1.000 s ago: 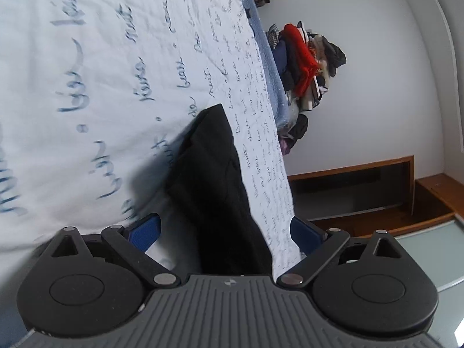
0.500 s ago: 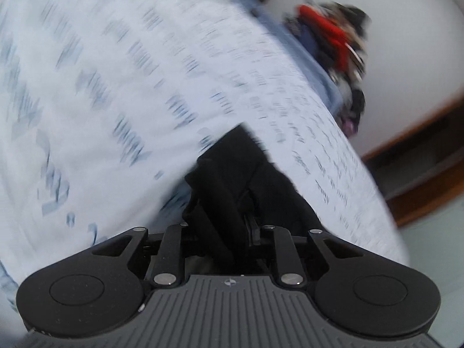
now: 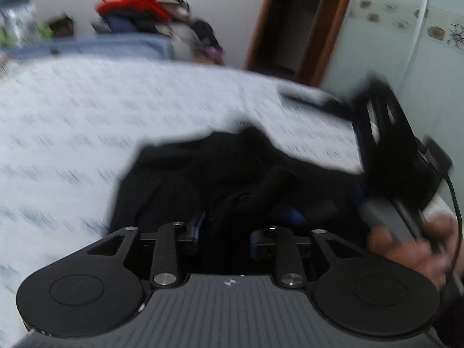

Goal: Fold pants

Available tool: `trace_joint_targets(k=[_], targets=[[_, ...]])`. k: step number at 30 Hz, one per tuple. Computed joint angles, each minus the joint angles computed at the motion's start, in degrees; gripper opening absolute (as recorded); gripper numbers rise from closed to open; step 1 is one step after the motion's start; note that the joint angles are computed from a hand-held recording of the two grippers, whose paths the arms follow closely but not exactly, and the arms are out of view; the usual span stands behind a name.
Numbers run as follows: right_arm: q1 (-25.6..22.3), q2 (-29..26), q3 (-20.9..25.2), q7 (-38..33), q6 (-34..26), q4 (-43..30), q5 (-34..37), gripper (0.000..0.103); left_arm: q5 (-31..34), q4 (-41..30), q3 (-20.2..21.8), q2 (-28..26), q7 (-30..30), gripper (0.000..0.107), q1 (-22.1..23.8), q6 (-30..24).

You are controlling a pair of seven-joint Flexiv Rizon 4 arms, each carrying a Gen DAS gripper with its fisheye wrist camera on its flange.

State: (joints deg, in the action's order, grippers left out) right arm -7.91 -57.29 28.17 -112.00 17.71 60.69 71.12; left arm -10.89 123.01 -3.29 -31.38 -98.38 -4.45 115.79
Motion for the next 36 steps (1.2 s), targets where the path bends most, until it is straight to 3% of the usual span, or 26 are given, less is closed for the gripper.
trace_joint_targets(k=[2,8,13,15,18,20,21,22,23,25,30,36], targets=[[0.3,0.2,-0.2,0.8,0.6,0.5,-0.1,0.102,-1.7,1.7,-1.8,-1.2,-1.0,0.039,0.8,4.7],[1.7,2.6,-1.0,-1.9,1.0,2.0,-2.5,0.102,16.8,7.0,-12.2,0.7,-20.3,0.046,18.2,11.7],[6.4,7.7,-4.2,-4.9,3.8,4.6,-11.2,0.102,29.4,10.2,-14.9,2.7,-29.5,0.056,25.6,15.8],[7.4,8.8,-4.5,-5.2,5.3,5.5,-12.7,0.102,29.8,11.5,-12.1,3.8,-30.2,0.061,23.8,17.6],[8.1,9.9,-4.3,-6.9,8.3,7.3,-13.2,0.102,25.4,14.3,-7.0,5.8,-30.1,0.065,18.7,18.7],[8.9,10.8,-4.4,-9.6,10.8,8.7,-14.3,0.094,23.5,15.0,-5.5,6.3,-31.3,0.065,17.2,18.8],[9.8,11.5,-5.1,-10.0,12.2,9.5,-15.7,0.065,21.8,15.4,-4.6,6.5,-31.7,0.068,16.0,19.2],[10.3,11.4,-5.5,-9.2,12.7,9.4,-16.5,0.026,20.0,15.6,-3.7,6.6,-31.9,0.071,14.7,19.6],[9.7,10.4,-5.1,-8.0,11.3,8.4,-16.4,0.02,18.2,15.6,-2.9,6.4,-32.1,0.073,13.4,20.2],[8.8,9.8,-4.4,-8.6,11.1,7.9,-15.8,0.018,15.0,16.0,-1.7,7.0,-32.4,0.081,11.3,20.6],[6.2,10.0,-2.9,-10.7,10.3,7.1,-13.2,0.017,13.6,15.4,-0.8,7.3,-32.9,0.083,10.0,21.1],[2.0,9.0,-3.2,-11.7,2.1,0.1,-12.0,0.017,15.0,13.8,-1.1,7.9,-31.0,0.084,9.3,19.4]])
